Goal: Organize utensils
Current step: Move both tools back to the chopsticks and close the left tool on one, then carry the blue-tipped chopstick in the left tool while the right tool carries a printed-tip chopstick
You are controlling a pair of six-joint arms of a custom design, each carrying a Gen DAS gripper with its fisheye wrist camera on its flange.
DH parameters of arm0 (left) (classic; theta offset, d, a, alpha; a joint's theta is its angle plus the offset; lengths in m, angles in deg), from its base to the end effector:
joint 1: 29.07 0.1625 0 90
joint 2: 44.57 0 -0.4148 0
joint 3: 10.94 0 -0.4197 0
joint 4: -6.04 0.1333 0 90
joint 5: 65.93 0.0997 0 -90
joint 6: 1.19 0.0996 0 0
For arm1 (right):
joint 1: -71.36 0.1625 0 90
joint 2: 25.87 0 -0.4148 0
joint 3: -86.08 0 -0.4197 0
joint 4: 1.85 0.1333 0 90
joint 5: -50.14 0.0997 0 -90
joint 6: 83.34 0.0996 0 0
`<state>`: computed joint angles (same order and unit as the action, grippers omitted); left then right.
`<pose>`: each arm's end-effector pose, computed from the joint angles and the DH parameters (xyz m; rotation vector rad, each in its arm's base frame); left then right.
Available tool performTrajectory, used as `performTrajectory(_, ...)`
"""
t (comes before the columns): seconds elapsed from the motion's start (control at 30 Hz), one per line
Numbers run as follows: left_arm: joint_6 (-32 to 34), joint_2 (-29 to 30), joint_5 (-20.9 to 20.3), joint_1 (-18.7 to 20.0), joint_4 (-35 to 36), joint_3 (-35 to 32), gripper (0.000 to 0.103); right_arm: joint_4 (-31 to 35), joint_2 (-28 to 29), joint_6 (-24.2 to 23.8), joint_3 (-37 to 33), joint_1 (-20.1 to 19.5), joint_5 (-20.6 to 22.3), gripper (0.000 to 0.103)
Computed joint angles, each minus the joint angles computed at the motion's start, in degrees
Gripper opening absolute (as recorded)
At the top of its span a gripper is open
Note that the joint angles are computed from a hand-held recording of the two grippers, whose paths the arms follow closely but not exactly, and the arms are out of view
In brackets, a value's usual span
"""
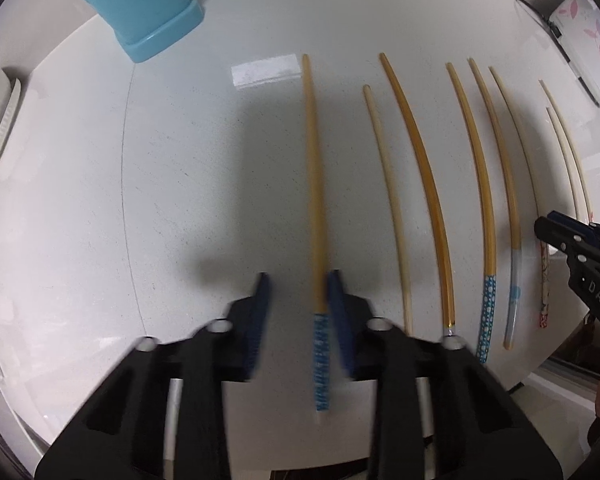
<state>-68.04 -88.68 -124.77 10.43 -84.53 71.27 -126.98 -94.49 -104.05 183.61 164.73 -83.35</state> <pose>-0.3880 -0.5594 0.0639 -0.1119 2.3182 -0.1422 0.1014 -0.6207 0.2848 0.4452 -2.3343 -0.0152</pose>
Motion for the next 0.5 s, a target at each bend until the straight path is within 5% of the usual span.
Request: performTrajectory(0.5, -1.35, -2.46, 1.55, -0.71, -1.22, 1.05, 0.006, -1.16, 0.54, 0.73, -1.96, 0.47, 0.37, 0.006)
